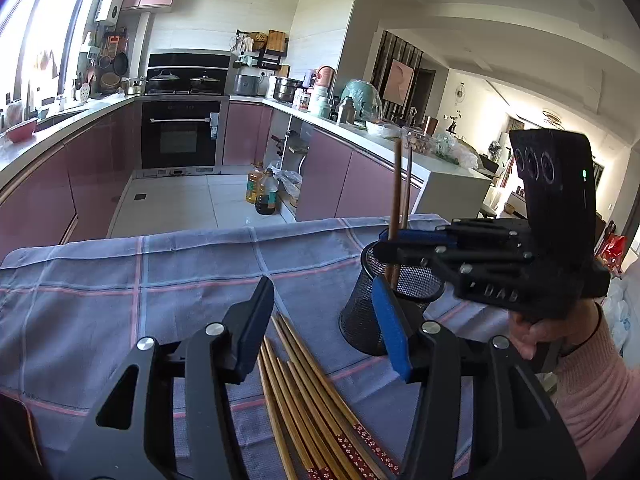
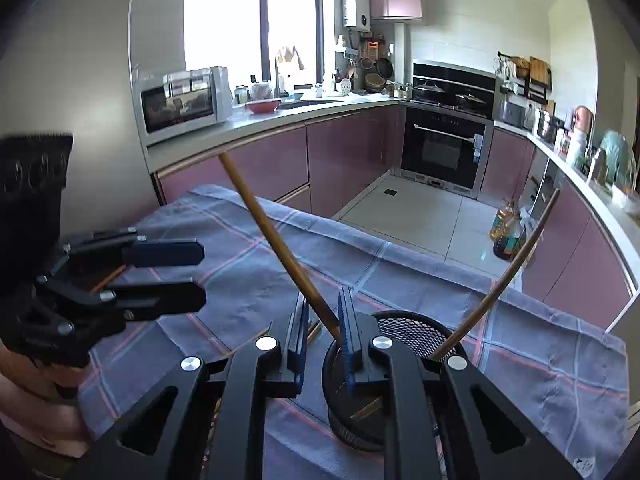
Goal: Organize utensils
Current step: 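Withdraw both open tools from the cup back to the chopstick pile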
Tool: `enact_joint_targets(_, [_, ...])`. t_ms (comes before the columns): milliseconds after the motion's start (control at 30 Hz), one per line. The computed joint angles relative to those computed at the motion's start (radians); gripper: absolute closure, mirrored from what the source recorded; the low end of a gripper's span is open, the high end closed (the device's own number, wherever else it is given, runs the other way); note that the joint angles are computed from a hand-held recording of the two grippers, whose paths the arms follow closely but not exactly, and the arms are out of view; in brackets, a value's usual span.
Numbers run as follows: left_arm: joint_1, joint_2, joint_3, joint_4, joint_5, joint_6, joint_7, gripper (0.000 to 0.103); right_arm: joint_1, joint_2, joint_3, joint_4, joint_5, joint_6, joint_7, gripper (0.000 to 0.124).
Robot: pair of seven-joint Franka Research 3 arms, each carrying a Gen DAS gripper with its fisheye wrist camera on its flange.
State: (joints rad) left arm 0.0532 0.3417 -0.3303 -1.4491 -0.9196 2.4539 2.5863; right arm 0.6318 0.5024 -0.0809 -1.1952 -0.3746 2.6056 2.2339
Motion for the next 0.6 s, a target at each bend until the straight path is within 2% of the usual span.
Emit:
enact_joint_targets(100, [0.001, 0.006, -0.001, 0.003, 0.001, -0.009, -0.006, 0.052, -0.057, 0.009, 0.048, 0.017, 0.128, 0.001, -0.027, 0.116])
enact_joint_targets(167, [-0.001, 0.005, -0.003, -0.002, 0.0, -0.006, -0.002, 0.052, -0.035, 0.04, 0.008, 0.073, 0.101, -0.074, 0.026, 0.112])
enact_joint_targets(233, [0.0, 0.001, -0.004, -0.009, -0.003, -0.005, 0.007, 0.05, -0.032, 0.052, -0.001, 0.079, 0.097, -0.082, 0.053, 0.103])
enact_joint_targets(267, [-0.001, 0.0, -0.004, -0.01, -0.002, -0.003, 0.01, 0.05, -0.022, 0.053, -0.015, 0.078, 0.08, -0.09, 0.08, 0.088])
enact_joint_targets(300, [-0.001, 0.001, -0.002, -0.01, -0.001, -0.003, 0.009, 0.049, -0.008, 0.052, -0.031, 0.073, 0.054, -0.098, 0.108, 0.079])
enact_joint_targets(500, [-0.002, 0.014, 0.0, 0.003, 0.014, -0.003, -0.013, 0.048, 0.03, 0.019, -0.075, 0.033, -0.101, -0.107, 0.225, 0.078])
enact_joint_targets(600, [-0.002, 0.024, -0.001, 0.009, 0.026, -0.001, -0.024, 0.048, 0.048, -0.013, -0.085, -0.006, -0.184, -0.11, 0.289, 0.073])
